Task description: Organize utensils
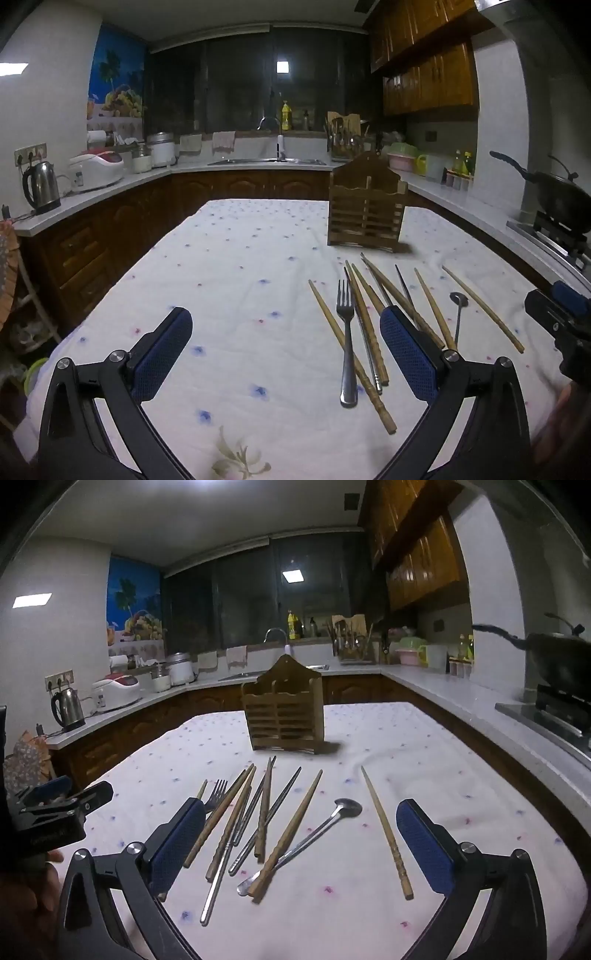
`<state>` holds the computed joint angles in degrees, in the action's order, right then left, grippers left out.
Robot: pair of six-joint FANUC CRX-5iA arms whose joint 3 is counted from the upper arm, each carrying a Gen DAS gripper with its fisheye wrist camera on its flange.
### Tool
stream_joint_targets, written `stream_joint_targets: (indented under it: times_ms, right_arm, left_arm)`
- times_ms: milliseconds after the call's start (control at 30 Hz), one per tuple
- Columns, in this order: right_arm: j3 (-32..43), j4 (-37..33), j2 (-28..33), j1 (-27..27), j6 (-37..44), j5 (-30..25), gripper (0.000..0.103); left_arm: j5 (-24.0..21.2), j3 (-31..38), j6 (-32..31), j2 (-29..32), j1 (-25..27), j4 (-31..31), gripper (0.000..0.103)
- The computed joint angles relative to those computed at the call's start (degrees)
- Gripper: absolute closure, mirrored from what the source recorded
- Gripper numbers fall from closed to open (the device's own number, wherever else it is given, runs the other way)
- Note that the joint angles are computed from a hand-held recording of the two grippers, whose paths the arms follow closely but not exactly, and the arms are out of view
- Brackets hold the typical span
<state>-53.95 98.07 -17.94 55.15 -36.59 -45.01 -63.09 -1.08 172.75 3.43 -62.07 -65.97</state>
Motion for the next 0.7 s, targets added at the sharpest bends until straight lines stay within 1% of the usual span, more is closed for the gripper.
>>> stream_joint_targets:
  times_ms: [100, 133, 167, 200, 233, 267, 333, 367, 400, 467, 633, 700]
  right_arm:
    - [0.03, 0.84, 0.27, -1.60, -0.37, 1.42, 0.000]
    - [-1.11, 4.17, -1.02, -2.74, -3.16, 1.17, 0.000]
    - [-1.21, 4.50, -0.86, -2.41, -2.95, 0.30, 0.000]
    - [-1.00, 3.25, -0.62, -1.24, -1.88, -0.96, 0.000]
    - [-0.61, 2.54, 0.20, -0.01, -1.80, -2.32, 0.000]
    - [-0.60, 2.04, 0.09, 0.46, -1.55, -2.77, 0.000]
    - [-0.76, 1.60, -0.36, 0.73, -1.38, -3.22, 0.000]
    - [-0.37, 0.46, 0.05, 1.97, -0.57, -4.43, 0.000]
    - [-0.27, -0.06, 0.08, 2.40, -0.15, -4.85, 0.000]
    - [-0.34, -0.78, 0.01, 3.17, 0.05, -6.04, 0.000]
    - [-0.19, -1.78, -0.27, 4.08, 0.61, -6.39, 0.000]
    - [0.25, -1.46, 0.20, 3.38, 0.70, -5.53, 0.000]
  left_arm:
    - [0.33, 0.10, -0.43, -0.66, 0.09, 1.45, 0.000]
    - [-0.61, 1.22, -0.73, 0.57, -0.40, 1.14, 0.000]
    - [-0.73, 1.62, -0.84, 0.89, -0.50, 1.29, 0.000]
    - [-0.92, 2.06, -0.94, 1.24, -0.64, 1.40, 0.000]
    - [-0.30, 0.55, 0.86, 0.18, -0.64, 0.76, 0.000]
    - [0.67, -0.13, 0.36, -0.48, 0.16, 1.24, 0.000]
    - [0.52, 0.10, 0.35, -0.28, 0.13, 1.14, 0.000]
    - [0.40, 0.27, 0.29, -0.14, 0.14, 1.12, 0.000]
    - [0.40, -0.89, 0.99, -1.14, -0.07, 0.68, 0.000]
    - [0.25, -1.01, 1.19, -1.25, -0.11, 0.51, 0.000]
    - [-0.18, -0.55, 1.14, -0.81, -0.33, 0.37, 0.000]
    - [-0.12, -0.66, 1.13, -1.06, -0.33, 0.38, 0.000]
